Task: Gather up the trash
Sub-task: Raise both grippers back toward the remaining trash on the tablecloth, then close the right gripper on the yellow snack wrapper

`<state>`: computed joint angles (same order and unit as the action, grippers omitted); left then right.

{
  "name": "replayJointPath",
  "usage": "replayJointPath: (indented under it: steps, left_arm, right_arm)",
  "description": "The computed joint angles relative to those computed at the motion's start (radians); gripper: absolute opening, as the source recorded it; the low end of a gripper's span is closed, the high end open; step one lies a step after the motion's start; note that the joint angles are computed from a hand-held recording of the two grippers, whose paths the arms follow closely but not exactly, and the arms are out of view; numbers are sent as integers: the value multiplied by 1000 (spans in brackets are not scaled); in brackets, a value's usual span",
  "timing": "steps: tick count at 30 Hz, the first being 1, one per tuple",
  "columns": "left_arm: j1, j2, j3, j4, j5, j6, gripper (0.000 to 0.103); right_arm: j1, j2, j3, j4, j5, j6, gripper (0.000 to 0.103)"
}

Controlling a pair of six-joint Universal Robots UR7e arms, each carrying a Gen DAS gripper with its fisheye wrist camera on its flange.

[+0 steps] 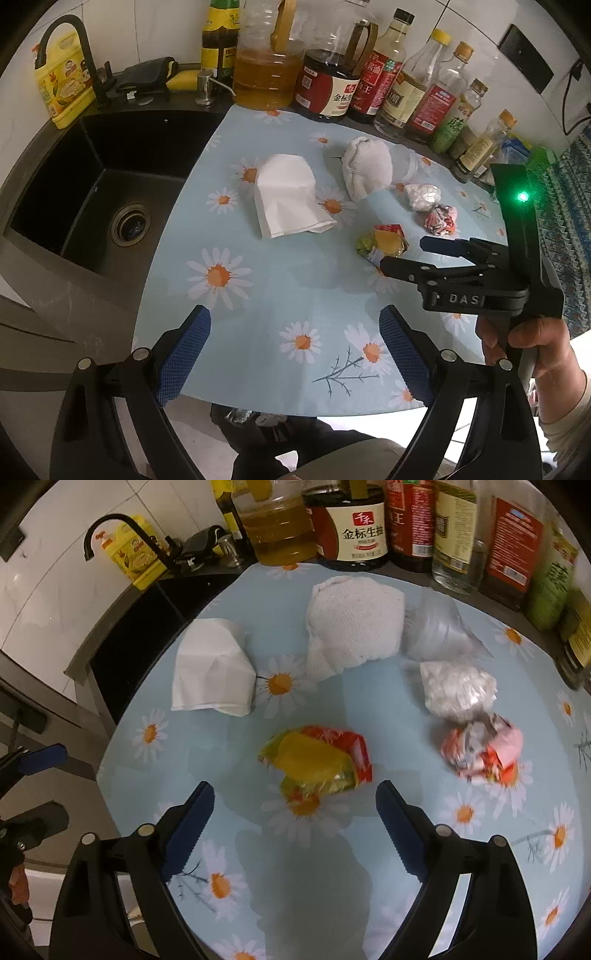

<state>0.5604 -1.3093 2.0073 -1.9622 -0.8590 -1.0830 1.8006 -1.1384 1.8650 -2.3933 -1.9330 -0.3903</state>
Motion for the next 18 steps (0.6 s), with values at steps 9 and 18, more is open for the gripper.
replayJointPath:
  steps: [9,18]
  left_arm:
    - [15,24,-20,16,-2,-35,90]
    - [34,59,-49,13,2,-20,90]
  right_arm:
    - [-5,45,-29,19,-31,-43,74]
    - [-4,49,-14,-28,-40,-99,64]
